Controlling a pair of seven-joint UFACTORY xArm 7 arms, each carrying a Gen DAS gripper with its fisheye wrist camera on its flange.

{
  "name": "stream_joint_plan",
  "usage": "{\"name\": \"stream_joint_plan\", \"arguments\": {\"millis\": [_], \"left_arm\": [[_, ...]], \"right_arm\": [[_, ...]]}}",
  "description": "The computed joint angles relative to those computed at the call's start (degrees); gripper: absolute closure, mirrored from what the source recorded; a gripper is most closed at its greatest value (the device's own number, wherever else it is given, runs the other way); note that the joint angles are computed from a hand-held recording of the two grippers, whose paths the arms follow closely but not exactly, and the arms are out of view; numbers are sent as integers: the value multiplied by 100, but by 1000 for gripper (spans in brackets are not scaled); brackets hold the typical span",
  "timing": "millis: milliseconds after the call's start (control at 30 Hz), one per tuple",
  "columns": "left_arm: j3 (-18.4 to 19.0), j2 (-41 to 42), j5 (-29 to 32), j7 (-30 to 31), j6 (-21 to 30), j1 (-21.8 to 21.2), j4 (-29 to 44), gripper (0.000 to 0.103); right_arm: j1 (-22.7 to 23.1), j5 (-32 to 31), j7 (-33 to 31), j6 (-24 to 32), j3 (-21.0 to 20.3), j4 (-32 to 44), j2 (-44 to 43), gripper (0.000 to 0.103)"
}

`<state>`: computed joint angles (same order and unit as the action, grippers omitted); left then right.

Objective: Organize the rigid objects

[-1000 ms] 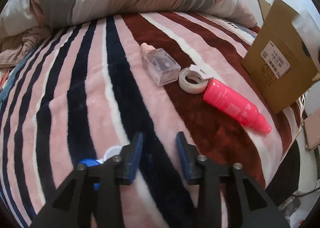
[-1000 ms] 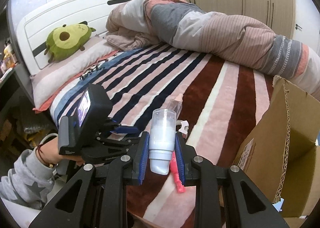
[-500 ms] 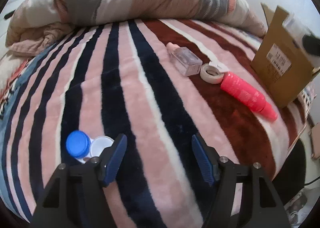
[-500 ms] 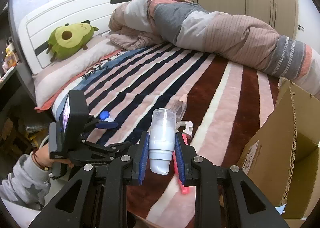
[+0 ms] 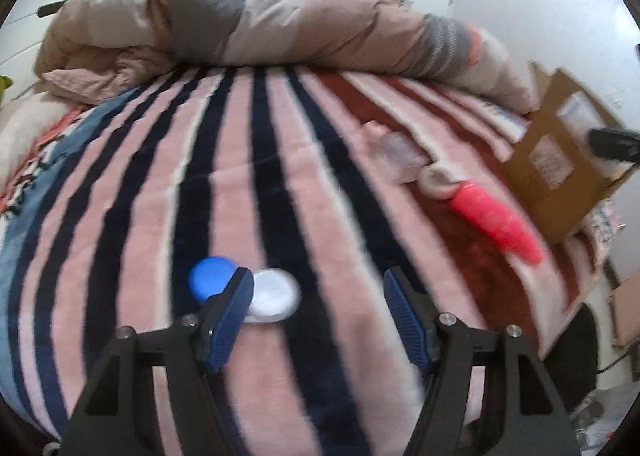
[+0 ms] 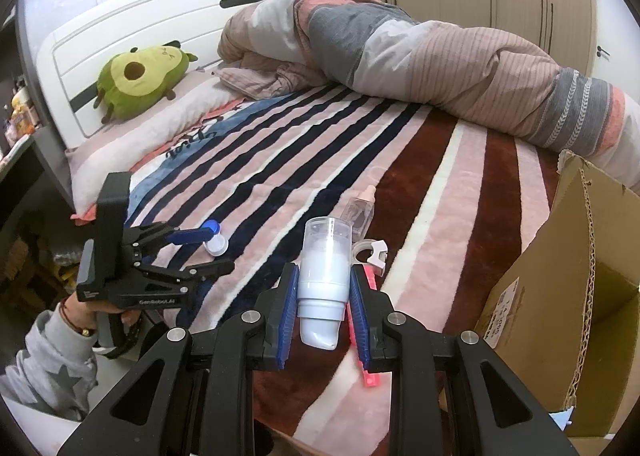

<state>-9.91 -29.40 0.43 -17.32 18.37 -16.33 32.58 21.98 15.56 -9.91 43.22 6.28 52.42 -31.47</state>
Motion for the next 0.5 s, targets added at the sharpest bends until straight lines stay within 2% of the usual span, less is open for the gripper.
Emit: {"name": "stream_joint_plan", "arguments": {"millis": [100, 167, 233, 300, 400, 500], "left_arm": [[46, 77, 2, -14, -113, 74, -76, 39], [-246, 32, 258, -369, -112, 445, -87, 39], [-469, -48, 520, -766, -340, 783, -177, 39], [-374, -84, 522, -874, -506, 762, -253, 38], [-601, 94, 861, -1077, 24, 1009, -69, 38], [-590, 171, 1113, -1149, -86, 1008, -101, 38]], "right_arm": [[18, 17, -1, -3, -3, -17, -14, 82], [29, 23, -11, 1, -7, -22, -11, 82], [37, 26, -32, 13, -14, -9, 6, 82], [37, 22, -33, 14, -4, -11, 4, 82], [44, 25, -51, 32, -7, 0, 15, 82], [34, 12, -42, 26, 11, 17, 33, 82]]}}
